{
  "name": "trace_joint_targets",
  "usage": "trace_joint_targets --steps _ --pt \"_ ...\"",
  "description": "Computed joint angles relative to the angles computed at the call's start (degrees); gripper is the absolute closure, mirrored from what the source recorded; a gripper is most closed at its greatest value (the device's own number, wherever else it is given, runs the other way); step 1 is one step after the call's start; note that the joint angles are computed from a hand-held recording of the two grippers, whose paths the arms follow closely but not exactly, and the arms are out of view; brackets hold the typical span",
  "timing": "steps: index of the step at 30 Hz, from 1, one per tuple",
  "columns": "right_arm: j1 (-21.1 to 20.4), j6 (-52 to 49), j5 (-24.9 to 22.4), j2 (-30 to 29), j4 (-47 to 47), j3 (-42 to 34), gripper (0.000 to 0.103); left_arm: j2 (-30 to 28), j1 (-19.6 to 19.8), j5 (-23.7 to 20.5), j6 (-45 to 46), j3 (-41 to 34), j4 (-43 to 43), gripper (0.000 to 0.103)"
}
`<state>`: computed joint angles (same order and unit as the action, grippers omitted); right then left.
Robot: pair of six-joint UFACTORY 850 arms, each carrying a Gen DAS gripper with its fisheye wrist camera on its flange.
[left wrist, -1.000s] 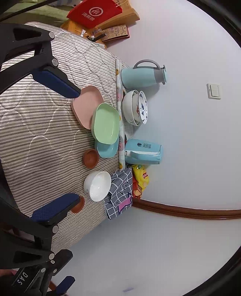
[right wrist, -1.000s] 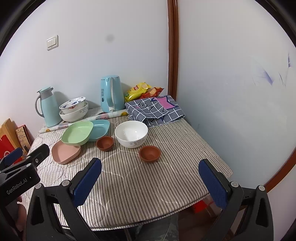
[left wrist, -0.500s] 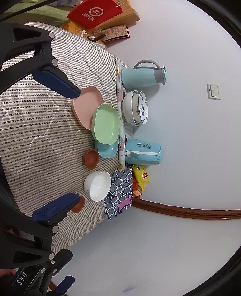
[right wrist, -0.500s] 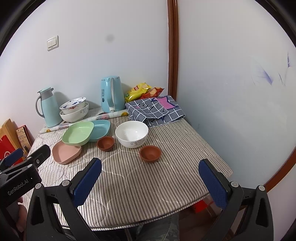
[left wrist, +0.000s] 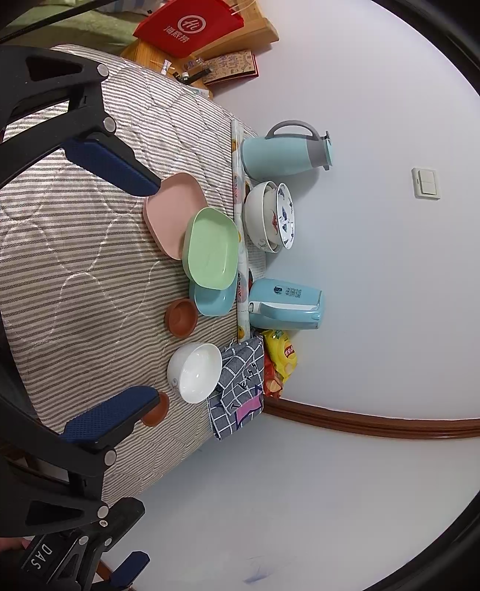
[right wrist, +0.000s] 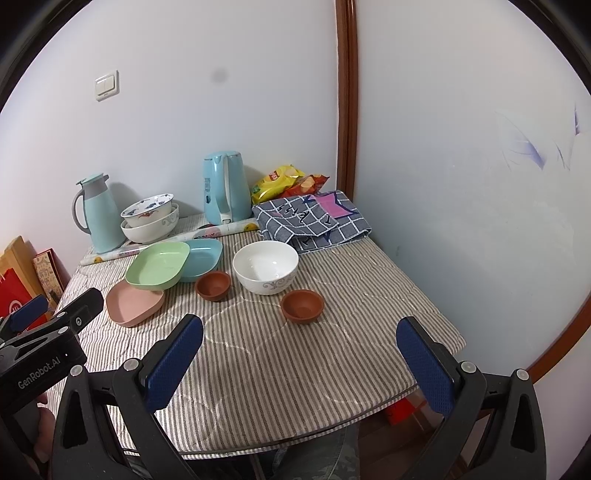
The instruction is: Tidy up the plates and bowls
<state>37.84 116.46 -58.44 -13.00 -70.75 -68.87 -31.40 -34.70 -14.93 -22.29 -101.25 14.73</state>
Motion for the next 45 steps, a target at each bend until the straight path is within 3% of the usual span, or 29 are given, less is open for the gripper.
trace_joint_targets --steps 29,36,45 --pt "-0.5 0.3 0.4 0.2 -0.2 0.1 0.0 -0.5 0.4 -0.7 3.5 -1.0 -2.8 0.0" --pt "-0.8 0.0 1.0 -0.1 -0.5 -0.4 0.0 -2.6 0.7 -1.6 7.0 -3.9 -6.2 0.0" --pt "-3.2 -0.5 6.0 -1.0 -0.8 -1.0 0.0 -7.6 1.6 -6.4 9.8 -11.2 -8.9 0.0"
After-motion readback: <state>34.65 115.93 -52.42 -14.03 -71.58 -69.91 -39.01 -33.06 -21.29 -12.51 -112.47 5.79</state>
